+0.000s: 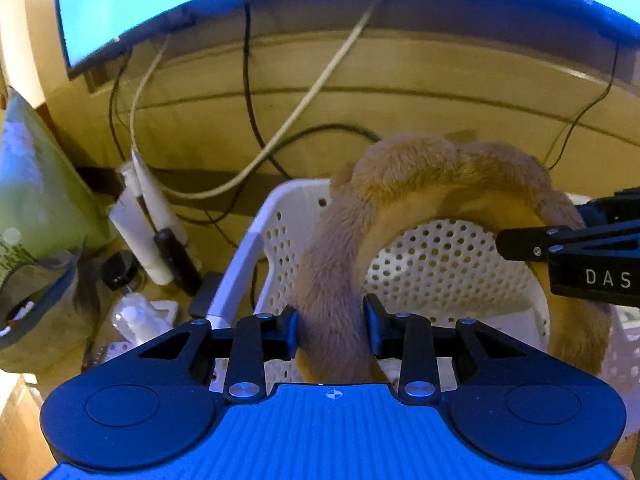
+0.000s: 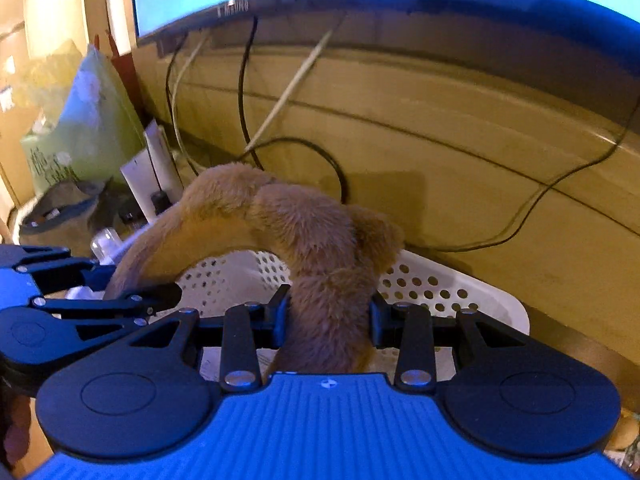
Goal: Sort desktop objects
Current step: 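Lift the headband with the left tool and carry it over the basket, then open the left tool to release the headband into the basket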
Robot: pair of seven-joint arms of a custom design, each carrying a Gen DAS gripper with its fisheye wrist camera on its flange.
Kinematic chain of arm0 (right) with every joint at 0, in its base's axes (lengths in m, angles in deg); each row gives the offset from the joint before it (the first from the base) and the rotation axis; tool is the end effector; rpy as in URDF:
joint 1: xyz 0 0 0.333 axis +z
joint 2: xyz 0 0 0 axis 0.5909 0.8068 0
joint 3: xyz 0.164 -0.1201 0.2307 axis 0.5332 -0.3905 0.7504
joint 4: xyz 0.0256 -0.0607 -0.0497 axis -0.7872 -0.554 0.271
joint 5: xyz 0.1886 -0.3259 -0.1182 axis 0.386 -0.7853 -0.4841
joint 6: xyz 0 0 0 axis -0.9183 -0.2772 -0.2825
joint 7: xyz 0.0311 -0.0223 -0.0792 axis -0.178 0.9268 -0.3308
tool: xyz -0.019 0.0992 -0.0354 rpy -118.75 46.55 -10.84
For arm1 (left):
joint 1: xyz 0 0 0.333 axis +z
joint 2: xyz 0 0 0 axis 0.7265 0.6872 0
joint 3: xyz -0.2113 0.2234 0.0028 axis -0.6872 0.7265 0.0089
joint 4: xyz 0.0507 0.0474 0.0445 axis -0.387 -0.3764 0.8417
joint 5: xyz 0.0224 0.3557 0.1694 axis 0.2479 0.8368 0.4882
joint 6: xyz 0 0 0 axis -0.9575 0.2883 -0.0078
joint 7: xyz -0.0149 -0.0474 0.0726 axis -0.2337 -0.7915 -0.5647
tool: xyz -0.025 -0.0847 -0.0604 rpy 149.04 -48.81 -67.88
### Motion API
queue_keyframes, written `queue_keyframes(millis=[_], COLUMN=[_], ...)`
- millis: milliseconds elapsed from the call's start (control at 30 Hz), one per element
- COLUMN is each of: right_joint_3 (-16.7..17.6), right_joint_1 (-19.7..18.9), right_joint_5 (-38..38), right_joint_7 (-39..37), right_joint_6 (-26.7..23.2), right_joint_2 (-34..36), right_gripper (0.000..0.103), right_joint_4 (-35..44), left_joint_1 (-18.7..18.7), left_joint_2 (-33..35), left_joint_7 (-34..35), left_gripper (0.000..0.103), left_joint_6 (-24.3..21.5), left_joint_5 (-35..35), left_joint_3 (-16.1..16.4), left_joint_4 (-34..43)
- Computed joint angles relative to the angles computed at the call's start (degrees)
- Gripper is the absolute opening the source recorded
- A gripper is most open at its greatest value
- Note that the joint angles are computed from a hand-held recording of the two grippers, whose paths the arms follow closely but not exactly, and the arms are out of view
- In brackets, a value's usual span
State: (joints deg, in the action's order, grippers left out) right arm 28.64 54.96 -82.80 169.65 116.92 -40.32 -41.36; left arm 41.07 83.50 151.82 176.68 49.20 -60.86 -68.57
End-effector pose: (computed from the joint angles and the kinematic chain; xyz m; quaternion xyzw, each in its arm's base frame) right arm 0.5172 0.2699 0.4600 -0.6845 0.6051 -0.2472 0.3227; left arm 0.5413 -0.0554 0.4663 -0.5142 0.7631 -0.2900 0.2629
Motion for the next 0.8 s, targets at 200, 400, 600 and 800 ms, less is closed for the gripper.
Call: queue_keyframes(millis=[200, 400, 600, 800], right_joint_3=[0.04, 0.54, 1.26, 0.39], right_joint_1=[0.42, 1.67, 2.08, 3.52], right_joint_5=[7.22, 18.10, 31.82, 31.65], right_joint_7=[-6.78, -15.98, -26.03, -26.07], right_joint_6=[-2.01, -8.37, -18.25, -22.35], right_joint_2=[1.88, 4.32, 7.03, 7.52], right_gripper=[0.043, 0.044, 0.053, 0.081], right_joint_4=[0.15, 2.75, 7.64, 9.24], left_joint_1=[1.98, 3.59, 3.95, 4.30], left_joint_2=[3.55, 4.83, 4.42, 6.06], left_joint_7=[-4.07, -7.07, -7.61, -9.79], left_gripper=[0.037, 0.038, 0.047, 0.053], left_joint_6=[-4.76, -10.96, -15.66, -17.29], left_joint_5=[4.31, 9.31, 12.60, 16.49], left_joint_3=[-1.31, -2.35, -2.81, -2.92], left_joint_4=[2.88, 4.67, 5.41, 7.84])
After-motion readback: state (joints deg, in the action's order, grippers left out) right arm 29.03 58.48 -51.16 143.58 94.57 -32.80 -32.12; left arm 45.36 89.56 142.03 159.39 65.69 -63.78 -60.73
